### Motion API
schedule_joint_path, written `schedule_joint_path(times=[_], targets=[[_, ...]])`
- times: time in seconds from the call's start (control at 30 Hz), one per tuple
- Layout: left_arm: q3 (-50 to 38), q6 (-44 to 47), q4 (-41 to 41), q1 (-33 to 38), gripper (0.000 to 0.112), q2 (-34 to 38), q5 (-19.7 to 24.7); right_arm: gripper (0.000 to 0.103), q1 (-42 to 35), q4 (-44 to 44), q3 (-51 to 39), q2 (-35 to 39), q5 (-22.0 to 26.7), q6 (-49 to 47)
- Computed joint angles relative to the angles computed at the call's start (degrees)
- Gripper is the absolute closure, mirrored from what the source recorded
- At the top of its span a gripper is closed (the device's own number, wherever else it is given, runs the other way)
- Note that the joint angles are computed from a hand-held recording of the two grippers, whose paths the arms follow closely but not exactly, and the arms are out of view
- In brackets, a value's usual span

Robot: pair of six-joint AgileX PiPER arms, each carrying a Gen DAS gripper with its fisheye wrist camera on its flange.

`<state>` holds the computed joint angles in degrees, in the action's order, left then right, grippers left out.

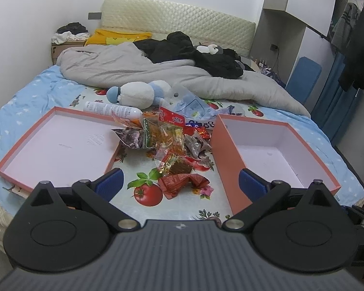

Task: Organize snacks

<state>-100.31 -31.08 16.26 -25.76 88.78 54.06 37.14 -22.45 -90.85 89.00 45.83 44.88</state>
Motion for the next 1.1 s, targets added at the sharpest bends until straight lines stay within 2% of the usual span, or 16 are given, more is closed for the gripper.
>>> schedule_joint_path(times=[0.37, 0.67, 0.8, 1.1], targets=[[-0.3, -1.5, 3.8, -2.3, 0.010, 0.6, 0.8, 0.000, -0.4, 1.4, 1.1, -0.4, 0.3, -0.8], [-1.0, 2.1, -1.2, -0.4, 0.010, 1.9, 3.4, 0.000, 0.6, -1.9, 4.3, -1.3, -1.4, 7.8], [-0.2, 2.9, -1.6, 0.3, 0.010, 1.6, 2.4, 0.000, 1.8, -4.2, 3.9, -0.9, -0.8, 9.0], [0.1, 4.0, -0.9, -0.4, 0.010, 2.7, 2.6, 0.003, 1.4, -2.0, 5.2, -1.4, -2.4, 6.9]])
